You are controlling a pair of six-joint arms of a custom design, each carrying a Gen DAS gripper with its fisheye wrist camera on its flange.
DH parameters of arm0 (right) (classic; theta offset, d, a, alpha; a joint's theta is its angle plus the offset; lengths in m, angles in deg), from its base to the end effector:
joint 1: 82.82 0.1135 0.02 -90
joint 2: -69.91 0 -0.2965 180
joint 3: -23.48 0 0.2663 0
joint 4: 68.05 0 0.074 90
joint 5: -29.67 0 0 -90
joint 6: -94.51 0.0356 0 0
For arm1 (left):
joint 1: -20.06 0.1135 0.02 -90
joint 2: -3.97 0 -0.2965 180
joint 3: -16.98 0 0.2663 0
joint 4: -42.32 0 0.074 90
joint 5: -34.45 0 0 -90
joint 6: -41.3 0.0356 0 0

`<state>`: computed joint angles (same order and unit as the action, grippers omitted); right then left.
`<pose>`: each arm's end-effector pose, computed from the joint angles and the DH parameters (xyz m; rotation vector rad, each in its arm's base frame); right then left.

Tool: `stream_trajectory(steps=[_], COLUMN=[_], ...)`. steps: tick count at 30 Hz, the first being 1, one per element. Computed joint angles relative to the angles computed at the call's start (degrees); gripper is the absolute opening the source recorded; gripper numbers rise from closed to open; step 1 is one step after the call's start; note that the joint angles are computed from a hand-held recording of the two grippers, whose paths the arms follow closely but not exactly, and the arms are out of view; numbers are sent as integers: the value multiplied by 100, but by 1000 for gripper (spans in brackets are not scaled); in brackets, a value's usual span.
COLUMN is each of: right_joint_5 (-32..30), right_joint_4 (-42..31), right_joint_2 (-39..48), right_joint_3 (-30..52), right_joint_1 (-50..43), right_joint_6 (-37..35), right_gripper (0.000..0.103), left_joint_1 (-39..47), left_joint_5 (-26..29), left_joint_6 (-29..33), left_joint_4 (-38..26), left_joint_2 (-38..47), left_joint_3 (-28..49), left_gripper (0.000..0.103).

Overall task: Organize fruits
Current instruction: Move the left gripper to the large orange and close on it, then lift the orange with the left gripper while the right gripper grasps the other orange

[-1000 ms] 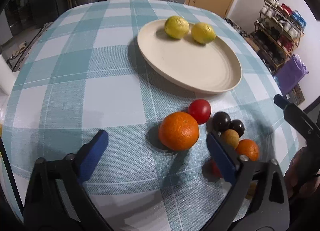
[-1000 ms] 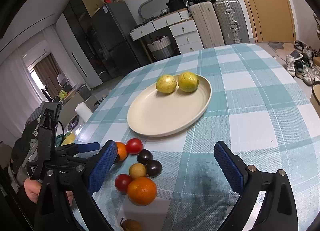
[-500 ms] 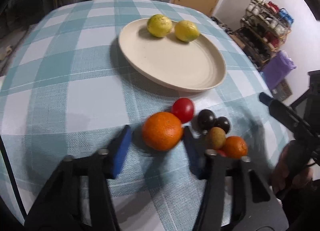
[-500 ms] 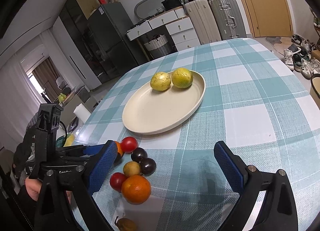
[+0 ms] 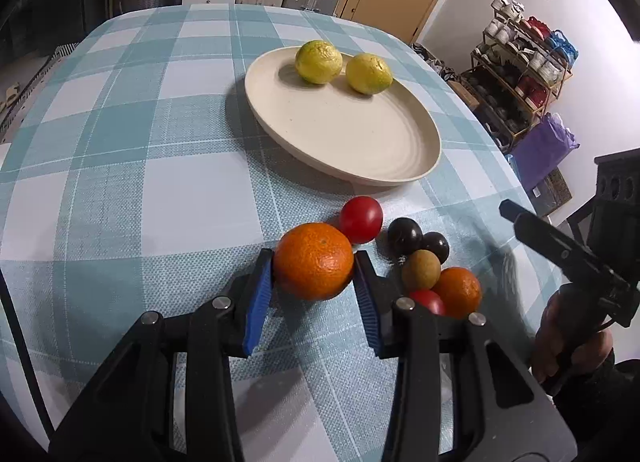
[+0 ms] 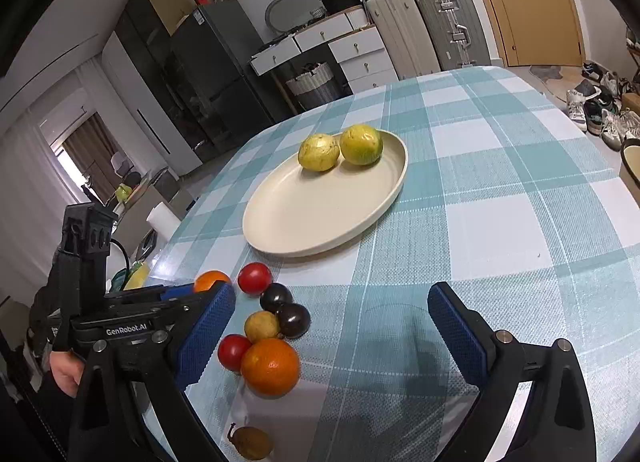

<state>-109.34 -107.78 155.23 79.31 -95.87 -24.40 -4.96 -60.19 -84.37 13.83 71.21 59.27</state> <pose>0.2614 -0.0330 0.1869 -0.5246 2.3265 0.8555 0.1933 -0.0870 0.1866 -0.2686 2.5172 -0.3339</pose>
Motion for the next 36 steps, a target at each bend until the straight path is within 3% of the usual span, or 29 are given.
stream_trajectory(steps=[29, 36], right_joint_5=[504, 800], right_joint_4=[-698, -679], right_joint_2=[-336, -380], right_joint_3=[-280, -344], right_joint_1=[470, 682], right_joint_6=[-1036, -1109], right_gripper=[99, 84], left_joint_1=[-266, -293], left_joint_5=[-504, -471], left_joint_6=[-579, -621], left_joint_4=[-724, -800], left_joint_2=[-1476, -1548], left_joint_3=[-318, -347], left_gripper=[37, 37])
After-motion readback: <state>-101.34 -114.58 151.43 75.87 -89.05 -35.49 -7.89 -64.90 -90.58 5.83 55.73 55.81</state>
